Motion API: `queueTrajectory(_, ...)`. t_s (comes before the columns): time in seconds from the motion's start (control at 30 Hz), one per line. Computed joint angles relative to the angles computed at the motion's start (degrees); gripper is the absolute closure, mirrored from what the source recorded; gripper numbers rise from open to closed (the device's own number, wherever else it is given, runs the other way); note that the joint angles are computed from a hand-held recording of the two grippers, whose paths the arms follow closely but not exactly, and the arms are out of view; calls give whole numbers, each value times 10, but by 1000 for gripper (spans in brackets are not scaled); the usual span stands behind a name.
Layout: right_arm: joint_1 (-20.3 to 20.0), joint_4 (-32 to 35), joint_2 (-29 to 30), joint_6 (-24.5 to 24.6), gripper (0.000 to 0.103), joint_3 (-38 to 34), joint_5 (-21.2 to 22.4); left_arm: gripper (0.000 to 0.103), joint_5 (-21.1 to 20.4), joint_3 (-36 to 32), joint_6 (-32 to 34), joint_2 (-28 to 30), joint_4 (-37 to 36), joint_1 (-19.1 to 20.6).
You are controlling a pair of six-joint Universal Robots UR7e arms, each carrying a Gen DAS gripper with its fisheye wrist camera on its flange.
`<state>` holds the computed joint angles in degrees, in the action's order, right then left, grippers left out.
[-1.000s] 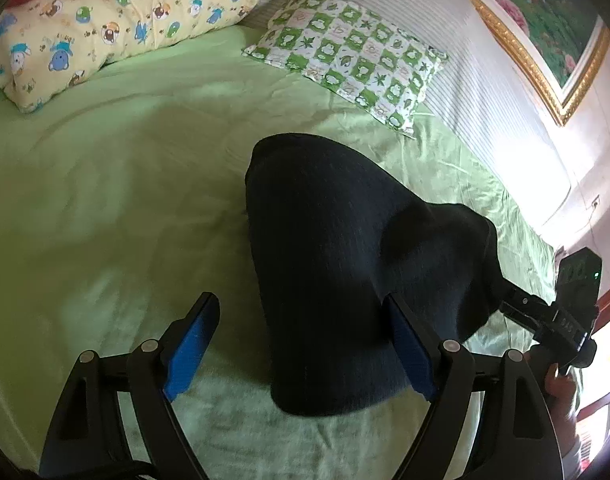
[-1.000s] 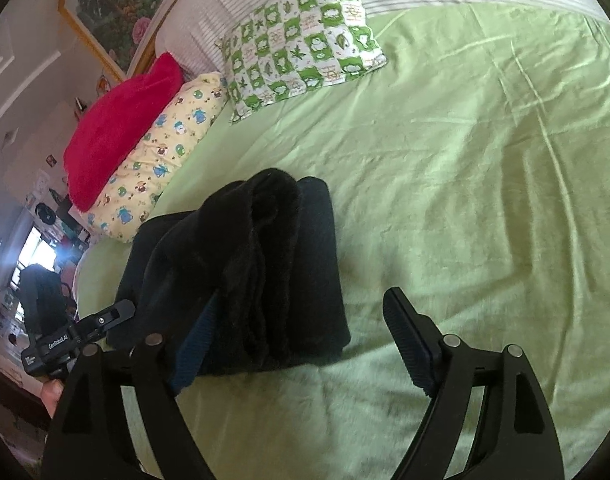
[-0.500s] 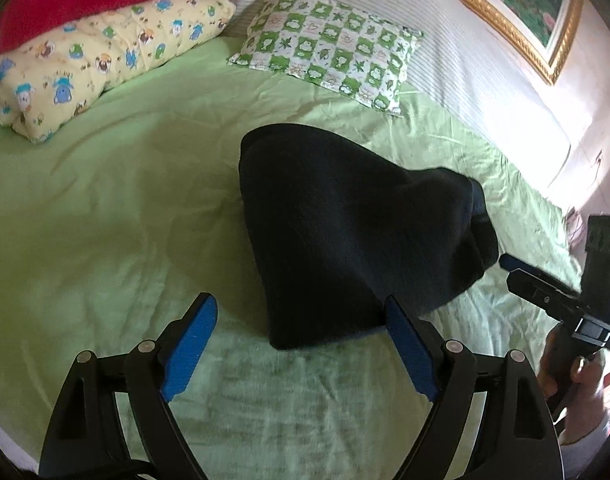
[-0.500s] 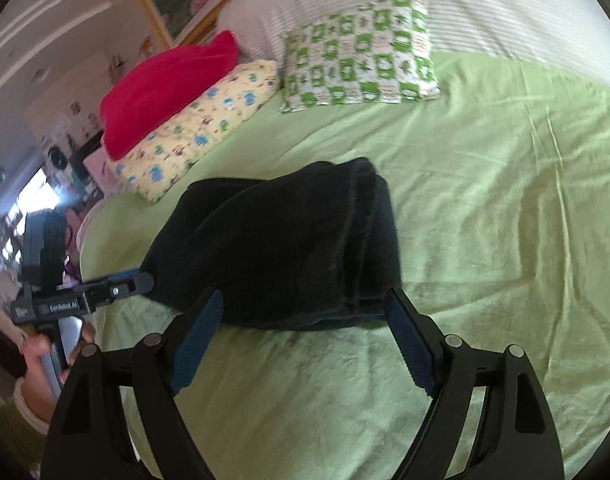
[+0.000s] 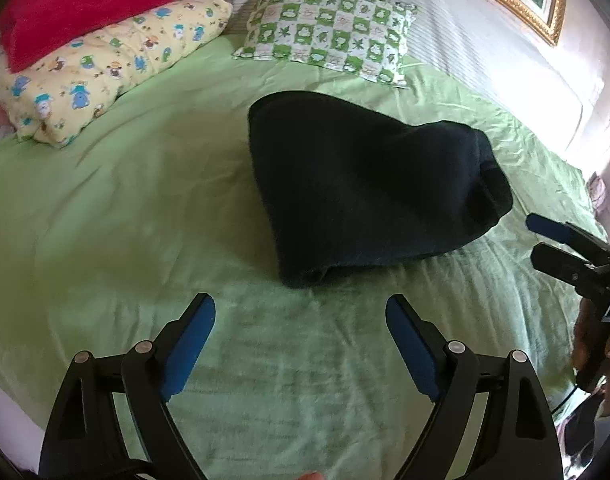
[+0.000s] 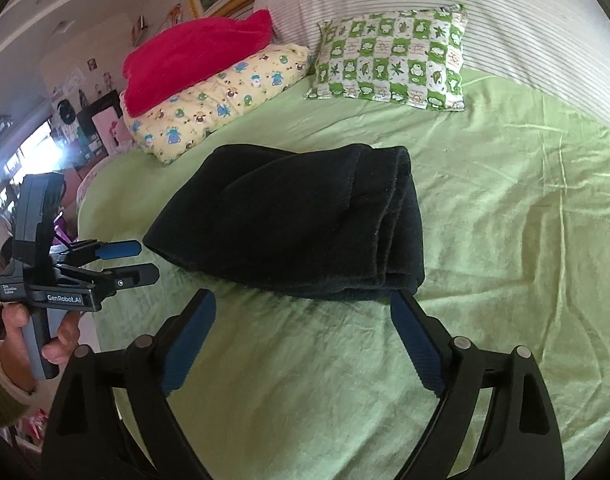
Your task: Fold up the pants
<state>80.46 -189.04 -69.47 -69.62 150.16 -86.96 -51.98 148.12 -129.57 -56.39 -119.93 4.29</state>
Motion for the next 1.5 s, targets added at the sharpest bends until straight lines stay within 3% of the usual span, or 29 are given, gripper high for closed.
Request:
queueTrajectory(0.53,18,-90,64,-33,6,12,-38,15,-36,-10,-49,11,42,-17)
queueTrajectory(1.5,35,-76,69,-33,6,0,-50,15,-23,-16,-4,14,23,11)
